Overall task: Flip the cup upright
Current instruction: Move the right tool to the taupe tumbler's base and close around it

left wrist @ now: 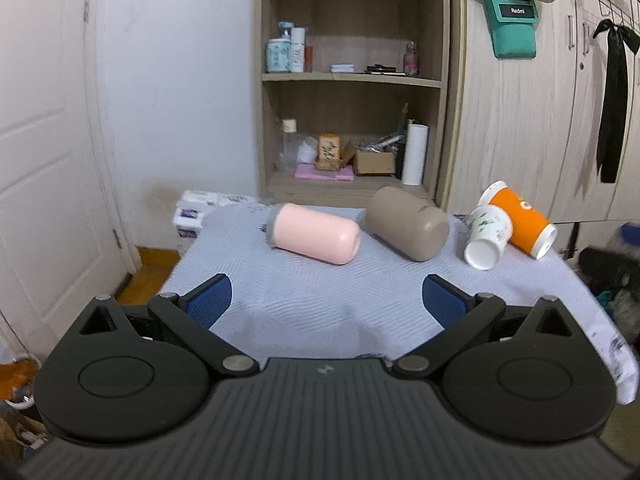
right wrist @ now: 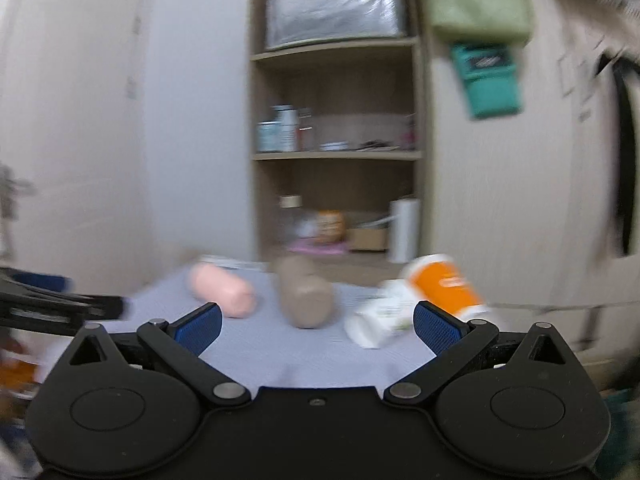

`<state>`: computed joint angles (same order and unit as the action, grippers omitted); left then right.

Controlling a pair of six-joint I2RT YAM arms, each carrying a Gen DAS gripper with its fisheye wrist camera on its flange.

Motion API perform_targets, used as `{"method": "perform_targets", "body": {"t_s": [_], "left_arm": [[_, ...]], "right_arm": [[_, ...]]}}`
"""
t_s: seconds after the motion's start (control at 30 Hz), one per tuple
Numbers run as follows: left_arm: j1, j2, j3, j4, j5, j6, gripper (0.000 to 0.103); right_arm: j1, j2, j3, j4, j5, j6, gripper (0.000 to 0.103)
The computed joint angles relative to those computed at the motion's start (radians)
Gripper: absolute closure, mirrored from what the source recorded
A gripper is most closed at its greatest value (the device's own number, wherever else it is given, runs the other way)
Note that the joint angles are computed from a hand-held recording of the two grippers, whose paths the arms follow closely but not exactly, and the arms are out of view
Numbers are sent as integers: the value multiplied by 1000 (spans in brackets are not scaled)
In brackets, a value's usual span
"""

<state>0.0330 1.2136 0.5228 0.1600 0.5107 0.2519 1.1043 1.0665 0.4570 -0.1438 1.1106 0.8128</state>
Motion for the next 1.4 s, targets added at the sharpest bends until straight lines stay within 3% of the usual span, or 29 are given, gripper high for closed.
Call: {"method": "perform_targets", "body": {"t_s": [0.07,0.17,0.23,0.43,0.63,0.93,1.17,1.27,1.4], "left_arm": [[-14,32,63,-51,32,-5,0],[-51,108,156,-94,54,-21,0],[-94,162,211,-99,18,-44,0],[-212,360,360,-93,-94,-128,0],[-257,564,533,-168,-65,-248,2],[-275,728,645,-128,-28,-400,3],[-267,778,665,-79,28,-416,3],[-258,789,669,-71,53,-422,3],[-250,803,679,-71,74,-434,3]], "right_arm": [[-93,-62,-35,115,-148,-157,0],[-226,-48,-14,166,-323,-331,0],[-300,-13,5,196,-407,-425,0],[-539,158,45,339,-662,-622,0],[-714,376,167,379,-847,-751,0],[-854,609,342,351,-984,-798,7],[-871,706,427,334,-980,-887,7],[-870,731,458,307,-958,-890,22],[-858,734,468,297,-934,-869,22]]}}
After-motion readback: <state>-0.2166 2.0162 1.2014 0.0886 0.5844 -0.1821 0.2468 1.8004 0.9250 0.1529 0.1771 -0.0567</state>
